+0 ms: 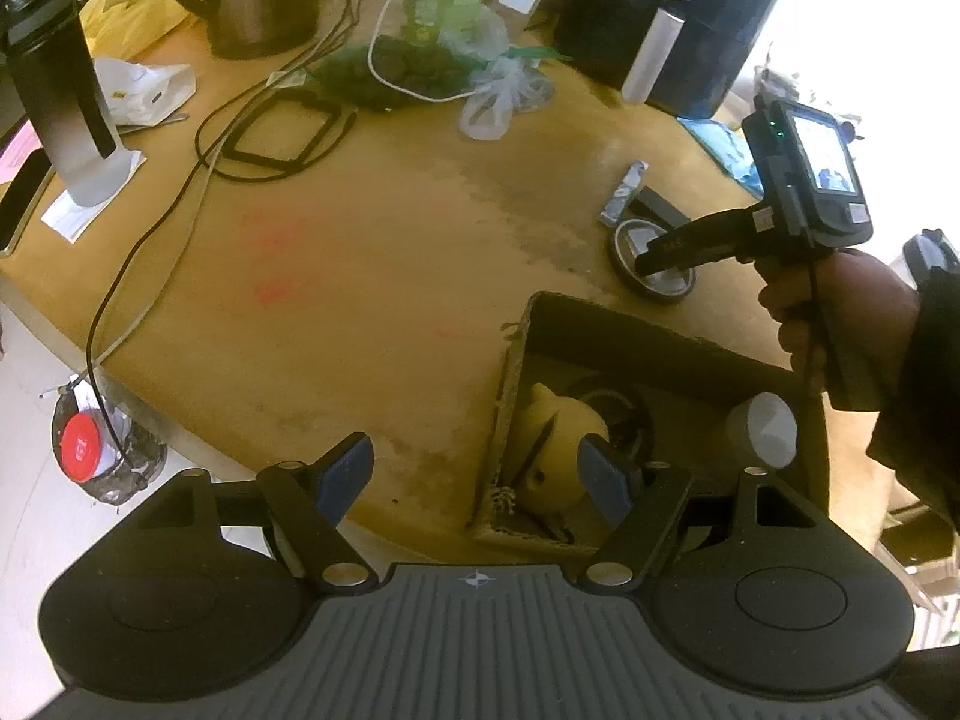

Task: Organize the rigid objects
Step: 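Close the right gripper on the clear plastic tray, then lift the clear plastic tray with the right gripper while the left moves to the tape ring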

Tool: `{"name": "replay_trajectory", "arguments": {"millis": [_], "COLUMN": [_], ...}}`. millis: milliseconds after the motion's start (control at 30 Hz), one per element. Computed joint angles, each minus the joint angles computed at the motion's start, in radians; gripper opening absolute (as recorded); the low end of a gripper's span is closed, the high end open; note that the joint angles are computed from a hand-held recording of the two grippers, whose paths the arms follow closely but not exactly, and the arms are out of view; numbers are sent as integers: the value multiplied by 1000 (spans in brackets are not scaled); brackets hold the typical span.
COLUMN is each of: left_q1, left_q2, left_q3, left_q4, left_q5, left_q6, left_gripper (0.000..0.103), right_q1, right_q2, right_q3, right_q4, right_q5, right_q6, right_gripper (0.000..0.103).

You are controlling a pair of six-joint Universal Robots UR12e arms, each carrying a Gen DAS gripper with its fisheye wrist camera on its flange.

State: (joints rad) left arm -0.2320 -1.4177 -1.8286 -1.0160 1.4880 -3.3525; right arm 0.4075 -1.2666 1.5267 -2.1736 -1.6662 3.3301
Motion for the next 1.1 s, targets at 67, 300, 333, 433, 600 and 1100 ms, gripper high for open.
{"name": "replay_trajectory", "arguments": {"millis": [67,300,333,433,600,1100], "left_q1": [0,2,1,0,-2,-11], "left_q2": [0,-8,-9,-15,-26,-73], "left_q3": [0,7,8,14,22,59], "left_q4": [1,-1,0,-1,5,31], "left_q5": [-2,-16,-18,-23,-32,-65], "left_q6": [4,24,27,40,62,156], "left_gripper": [75,75,75,75,75,75], "right_q1": [-2,-17,-19,-24,-33,-47], "right_q2": [-8,-47,-52,-68,-98,-186], "right_q3": [10,48,52,65,92,175], "right_q4": [-15,-57,-61,-76,-106,-207], "right_q5": [7,57,60,76,101,107], "right_q6": [0,27,30,41,64,150], "right_gripper": [35,35,35,35,35,35]}}
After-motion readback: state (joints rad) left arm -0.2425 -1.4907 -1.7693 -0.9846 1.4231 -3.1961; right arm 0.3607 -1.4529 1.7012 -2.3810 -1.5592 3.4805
